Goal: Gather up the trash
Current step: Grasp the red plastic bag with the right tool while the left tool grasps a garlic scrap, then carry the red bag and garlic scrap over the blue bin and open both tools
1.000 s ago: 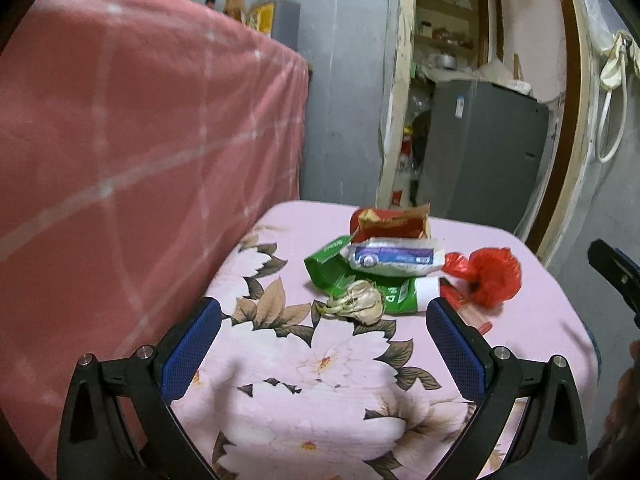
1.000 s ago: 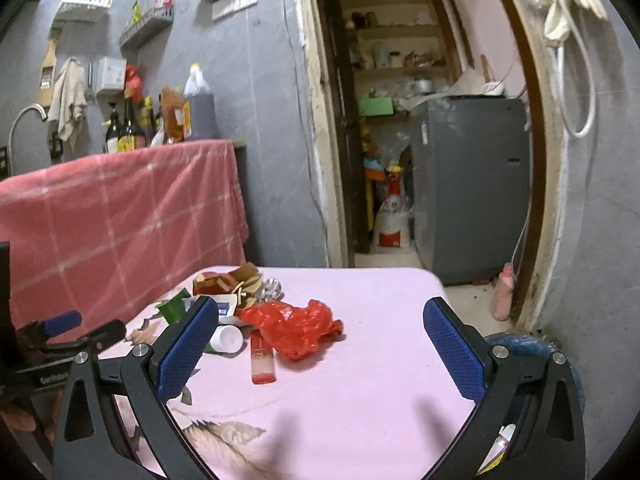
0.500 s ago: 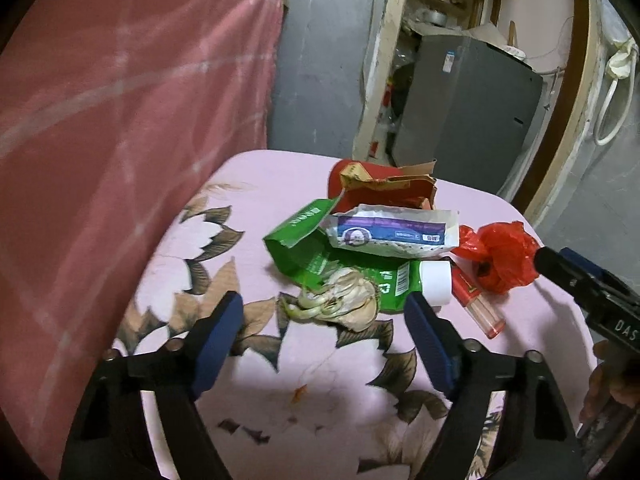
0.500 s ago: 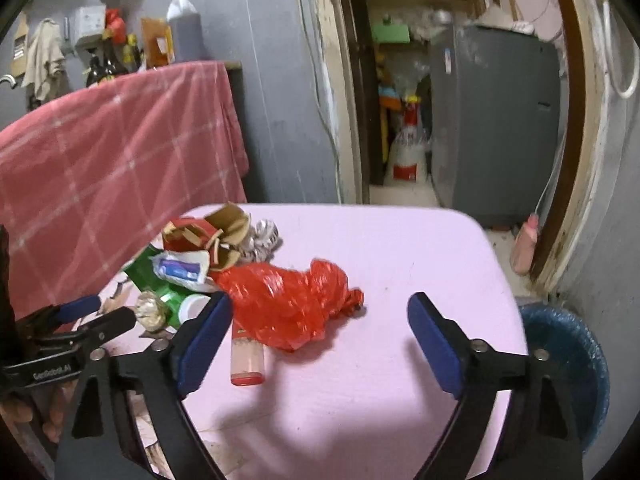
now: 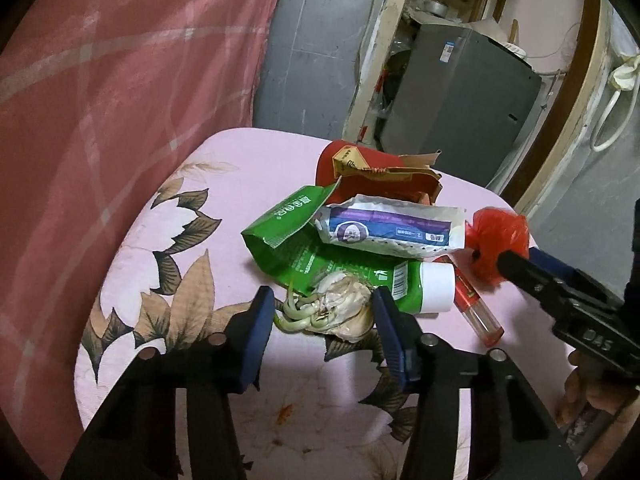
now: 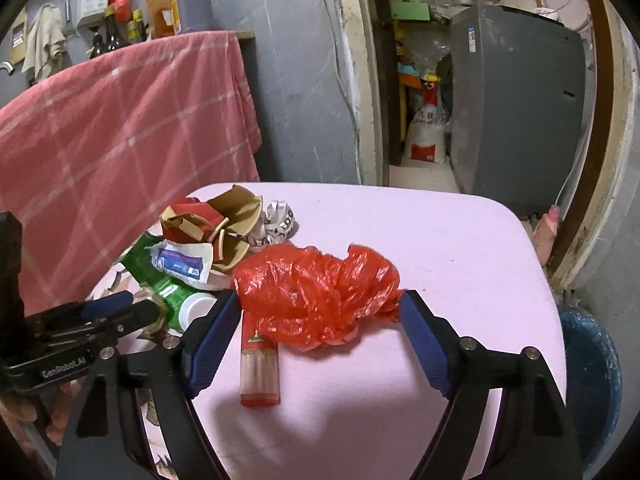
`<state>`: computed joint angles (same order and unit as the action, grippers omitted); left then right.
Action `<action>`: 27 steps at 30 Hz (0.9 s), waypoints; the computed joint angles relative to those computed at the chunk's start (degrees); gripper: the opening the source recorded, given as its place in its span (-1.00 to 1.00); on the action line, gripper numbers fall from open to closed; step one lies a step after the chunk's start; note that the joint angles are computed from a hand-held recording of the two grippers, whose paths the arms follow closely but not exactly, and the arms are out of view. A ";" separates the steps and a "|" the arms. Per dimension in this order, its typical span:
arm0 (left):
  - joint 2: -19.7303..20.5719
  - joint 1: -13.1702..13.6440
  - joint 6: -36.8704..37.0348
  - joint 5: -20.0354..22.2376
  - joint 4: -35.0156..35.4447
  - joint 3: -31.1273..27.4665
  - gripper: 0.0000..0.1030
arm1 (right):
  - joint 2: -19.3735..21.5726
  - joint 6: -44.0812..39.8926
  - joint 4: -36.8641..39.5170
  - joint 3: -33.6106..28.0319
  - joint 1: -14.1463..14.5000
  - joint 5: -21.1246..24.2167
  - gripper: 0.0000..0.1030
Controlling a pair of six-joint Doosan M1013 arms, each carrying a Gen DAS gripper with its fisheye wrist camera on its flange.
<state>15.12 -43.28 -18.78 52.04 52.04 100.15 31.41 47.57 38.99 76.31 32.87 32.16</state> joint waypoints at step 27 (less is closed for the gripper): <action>-0.01 -3.68 -4.02 1.19 4.13 -0.18 -0.46 | -3.08 -16.17 18.31 6.08 -2.06 -2.40 -0.59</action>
<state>15.11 -46.95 -22.81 53.23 56.17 99.97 28.34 31.40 57.30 82.39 30.81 29.76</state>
